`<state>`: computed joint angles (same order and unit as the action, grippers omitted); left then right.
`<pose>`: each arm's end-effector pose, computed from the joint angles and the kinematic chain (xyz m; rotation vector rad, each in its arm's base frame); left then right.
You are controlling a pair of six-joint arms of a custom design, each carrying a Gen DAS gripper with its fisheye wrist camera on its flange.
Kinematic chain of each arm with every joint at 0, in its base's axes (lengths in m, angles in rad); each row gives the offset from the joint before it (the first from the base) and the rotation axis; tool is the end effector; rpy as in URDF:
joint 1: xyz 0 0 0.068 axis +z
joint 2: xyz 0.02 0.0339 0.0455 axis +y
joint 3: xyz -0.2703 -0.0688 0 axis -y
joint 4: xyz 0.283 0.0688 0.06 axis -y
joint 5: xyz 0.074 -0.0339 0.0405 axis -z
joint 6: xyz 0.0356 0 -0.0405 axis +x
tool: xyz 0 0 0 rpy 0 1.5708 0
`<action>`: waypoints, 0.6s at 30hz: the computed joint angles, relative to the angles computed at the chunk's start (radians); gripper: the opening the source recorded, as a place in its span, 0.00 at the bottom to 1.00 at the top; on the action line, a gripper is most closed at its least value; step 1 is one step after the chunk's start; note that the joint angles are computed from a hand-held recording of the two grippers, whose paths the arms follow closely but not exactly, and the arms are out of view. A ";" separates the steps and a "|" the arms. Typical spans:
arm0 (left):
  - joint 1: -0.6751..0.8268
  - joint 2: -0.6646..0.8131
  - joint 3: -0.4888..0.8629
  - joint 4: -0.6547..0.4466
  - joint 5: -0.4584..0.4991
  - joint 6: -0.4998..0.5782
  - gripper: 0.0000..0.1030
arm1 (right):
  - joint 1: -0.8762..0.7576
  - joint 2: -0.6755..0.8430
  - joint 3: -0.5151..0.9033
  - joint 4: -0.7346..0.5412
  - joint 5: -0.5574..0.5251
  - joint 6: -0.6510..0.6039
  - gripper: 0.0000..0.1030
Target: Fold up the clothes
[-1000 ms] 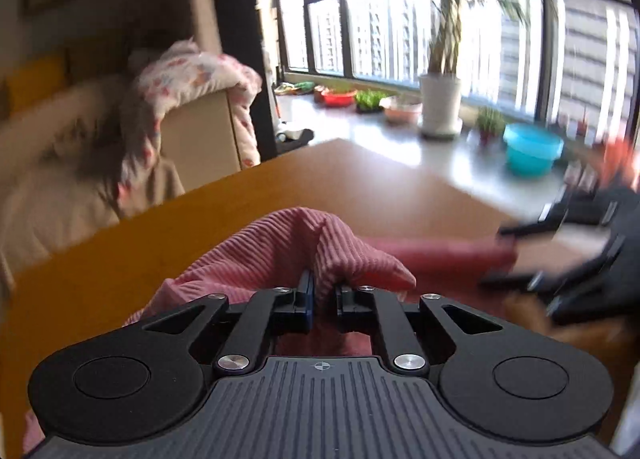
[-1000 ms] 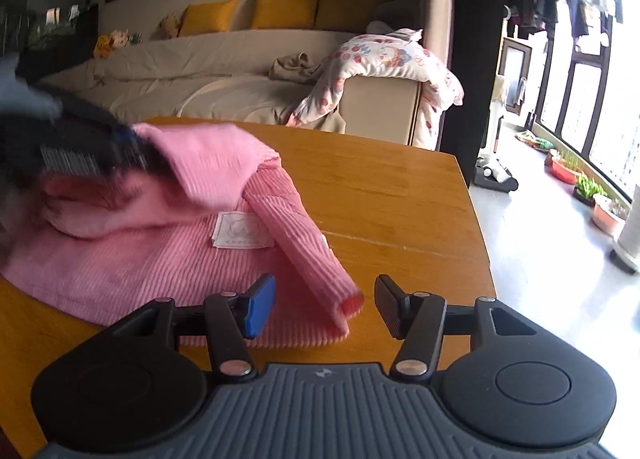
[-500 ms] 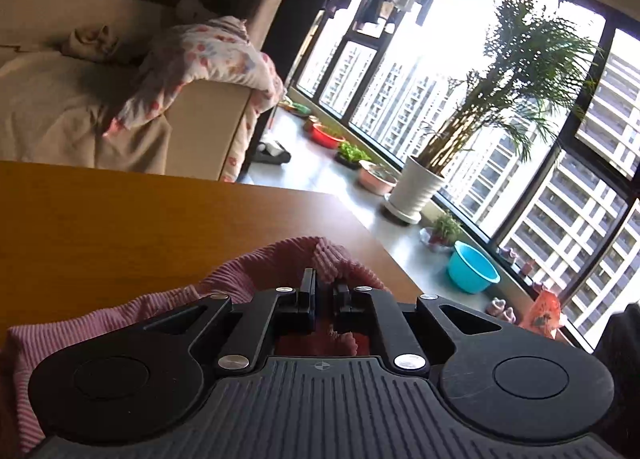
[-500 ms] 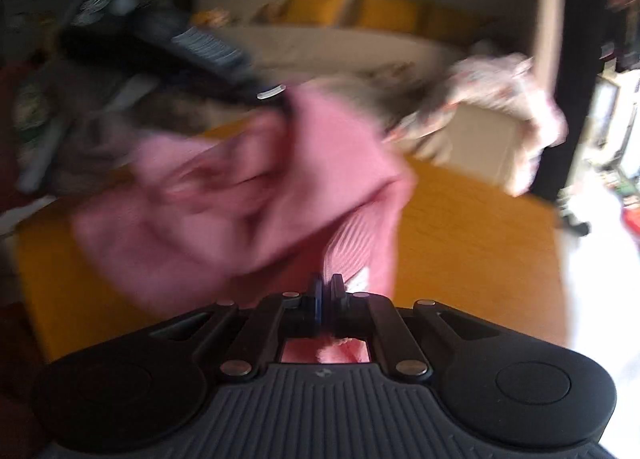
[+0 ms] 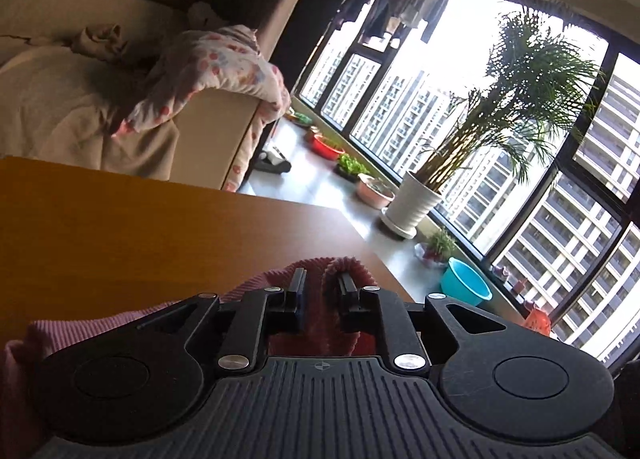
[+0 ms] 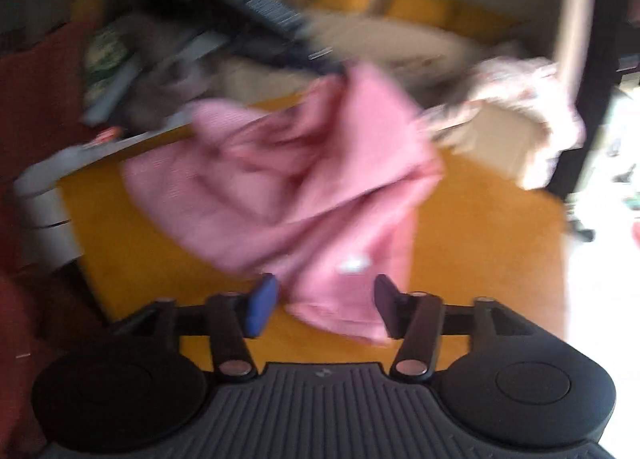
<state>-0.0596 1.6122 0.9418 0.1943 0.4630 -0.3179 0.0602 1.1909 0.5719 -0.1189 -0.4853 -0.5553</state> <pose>0.3827 -0.0388 0.2062 0.0280 2.0659 -0.7074 0.2616 0.0324 0.1782 -0.9002 2.0332 0.2909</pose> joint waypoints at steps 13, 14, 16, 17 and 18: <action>0.008 0.044 -0.018 -0.083 0.163 -0.014 0.33 | 0.135 0.248 0.118 0.062 0.064 0.106 0.22; -0.009 0.038 -0.025 -0.115 0.172 0.019 0.38 | 0.122 0.238 0.128 0.023 0.043 0.087 0.22; -0.055 0.019 -0.046 -0.172 0.163 0.101 0.49 | 0.097 0.221 0.152 -0.055 0.001 0.045 0.25; -0.080 0.014 -0.059 -0.189 0.150 0.134 0.53 | 0.071 0.191 0.145 -0.061 -0.022 0.055 0.26; -0.102 0.013 -0.068 -0.203 0.140 0.157 0.53 | 0.044 0.160 0.140 -0.067 -0.045 0.066 0.32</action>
